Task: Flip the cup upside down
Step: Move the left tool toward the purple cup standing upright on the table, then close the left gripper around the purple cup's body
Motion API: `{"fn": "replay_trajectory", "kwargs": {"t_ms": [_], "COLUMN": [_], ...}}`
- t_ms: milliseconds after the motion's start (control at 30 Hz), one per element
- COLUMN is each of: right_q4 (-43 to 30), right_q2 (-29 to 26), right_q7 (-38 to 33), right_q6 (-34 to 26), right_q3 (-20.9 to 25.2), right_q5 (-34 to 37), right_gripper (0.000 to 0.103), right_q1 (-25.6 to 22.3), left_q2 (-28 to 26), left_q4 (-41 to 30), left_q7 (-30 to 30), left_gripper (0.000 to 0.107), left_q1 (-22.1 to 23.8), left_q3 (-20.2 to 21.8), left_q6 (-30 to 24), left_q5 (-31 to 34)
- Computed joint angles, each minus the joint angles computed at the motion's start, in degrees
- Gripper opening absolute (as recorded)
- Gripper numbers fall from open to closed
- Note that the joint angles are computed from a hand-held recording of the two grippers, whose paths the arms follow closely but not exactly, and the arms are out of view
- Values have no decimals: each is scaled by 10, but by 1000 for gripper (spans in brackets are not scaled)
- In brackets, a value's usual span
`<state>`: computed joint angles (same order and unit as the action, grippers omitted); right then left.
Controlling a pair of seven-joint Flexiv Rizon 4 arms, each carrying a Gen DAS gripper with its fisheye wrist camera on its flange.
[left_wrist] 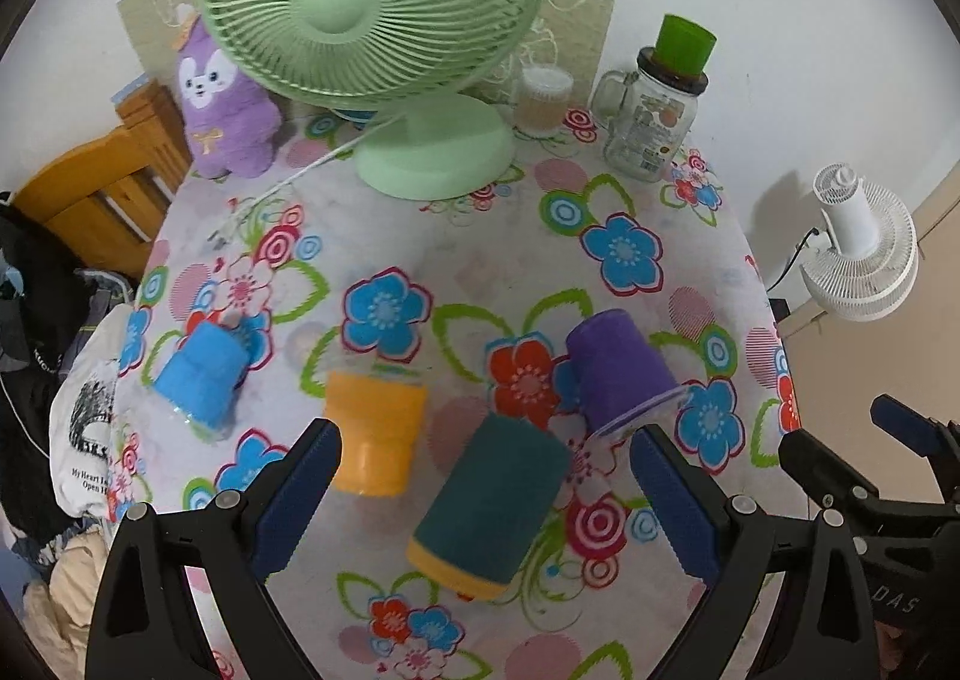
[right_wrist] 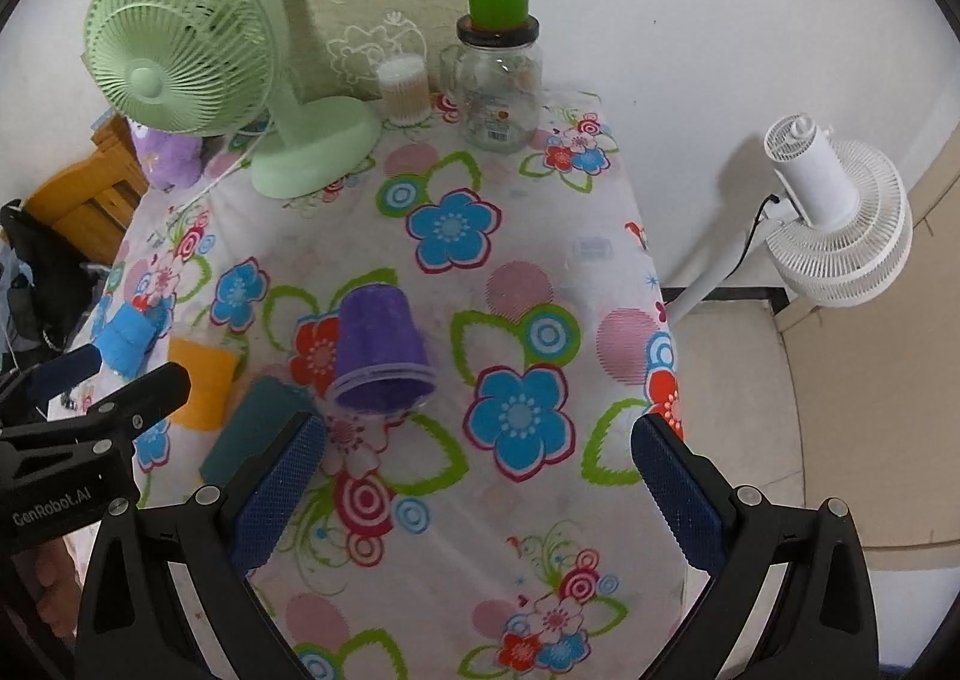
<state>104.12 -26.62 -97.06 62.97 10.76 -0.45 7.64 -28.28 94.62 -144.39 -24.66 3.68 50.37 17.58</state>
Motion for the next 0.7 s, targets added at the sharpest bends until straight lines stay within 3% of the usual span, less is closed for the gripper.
{"fn": "replay_trajectory", "kwargs": {"t_ms": [333, 700], "right_q4": [-56, -104], "right_q2": [-62, -120], "right_q7": [-11, -30], "right_q6": [-26, -55], "right_q3": [-5, -4], "right_q5": [-4, -6], "right_gripper": [103, 103], "right_q1": [-11, -20], "left_q2": [-81, -166], "left_q4": [-74, -159], "left_q7": [49, 81], "left_gripper": [98, 98], "left_q1": [22, 23], "left_q3": [-19, -19], "left_q6": [-6, -46], "left_q5": [-70, -137]}}
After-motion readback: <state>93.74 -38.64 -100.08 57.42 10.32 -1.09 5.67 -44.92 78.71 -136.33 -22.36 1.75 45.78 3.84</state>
